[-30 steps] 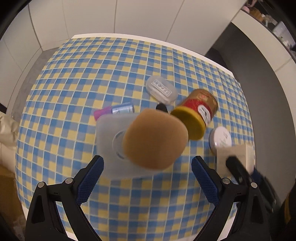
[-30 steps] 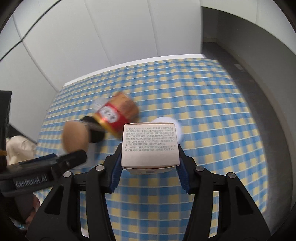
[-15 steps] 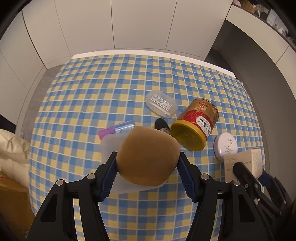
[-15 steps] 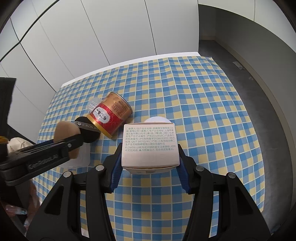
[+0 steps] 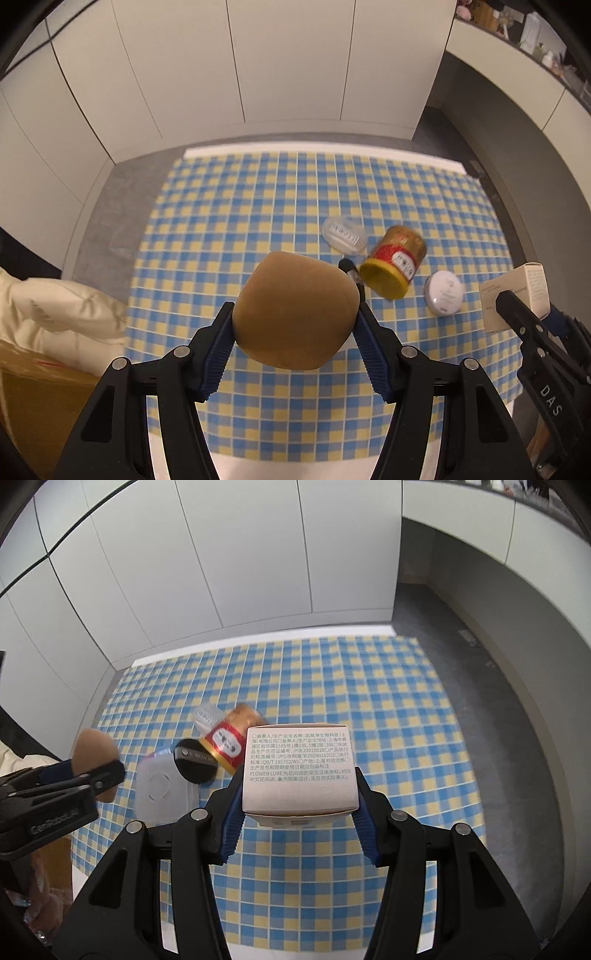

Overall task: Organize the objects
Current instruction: 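Lift the held sponge and cream box up off the checked cloth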

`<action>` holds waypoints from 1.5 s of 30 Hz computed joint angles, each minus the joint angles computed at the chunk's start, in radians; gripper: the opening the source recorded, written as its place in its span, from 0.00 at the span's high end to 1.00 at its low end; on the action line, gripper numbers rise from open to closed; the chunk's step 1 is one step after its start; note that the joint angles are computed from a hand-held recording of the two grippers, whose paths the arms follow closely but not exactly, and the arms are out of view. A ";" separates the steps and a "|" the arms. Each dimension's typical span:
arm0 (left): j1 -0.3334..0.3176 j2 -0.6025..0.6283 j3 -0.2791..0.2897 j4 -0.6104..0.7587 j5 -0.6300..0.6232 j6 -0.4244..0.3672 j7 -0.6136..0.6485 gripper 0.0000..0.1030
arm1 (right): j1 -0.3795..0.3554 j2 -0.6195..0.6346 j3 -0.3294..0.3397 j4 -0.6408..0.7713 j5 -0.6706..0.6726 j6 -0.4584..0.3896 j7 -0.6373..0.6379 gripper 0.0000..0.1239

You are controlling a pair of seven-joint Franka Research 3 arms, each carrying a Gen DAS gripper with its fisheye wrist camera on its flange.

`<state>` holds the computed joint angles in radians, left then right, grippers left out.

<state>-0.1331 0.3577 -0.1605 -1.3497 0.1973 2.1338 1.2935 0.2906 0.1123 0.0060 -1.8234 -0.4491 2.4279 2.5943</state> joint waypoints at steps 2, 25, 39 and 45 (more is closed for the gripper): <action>-0.001 -0.018 0.000 0.003 0.003 -0.006 -0.001 0.38 | 0.004 -0.014 0.003 0.018 -0.004 -0.032 -0.002 0.56; 0.021 -0.259 0.002 0.099 -0.011 -0.035 0.023 0.38 | 0.104 -0.002 0.063 0.512 -0.164 -0.417 -0.139 0.56; 0.030 -0.367 0.002 0.067 -0.028 -0.040 0.045 0.38 | 0.221 0.067 0.045 0.744 -0.204 -0.570 -0.197 0.56; 0.032 -0.396 0.004 0.046 -0.039 -0.044 0.054 0.38 | 0.252 0.070 0.043 0.767 -0.227 -0.598 -0.190 0.56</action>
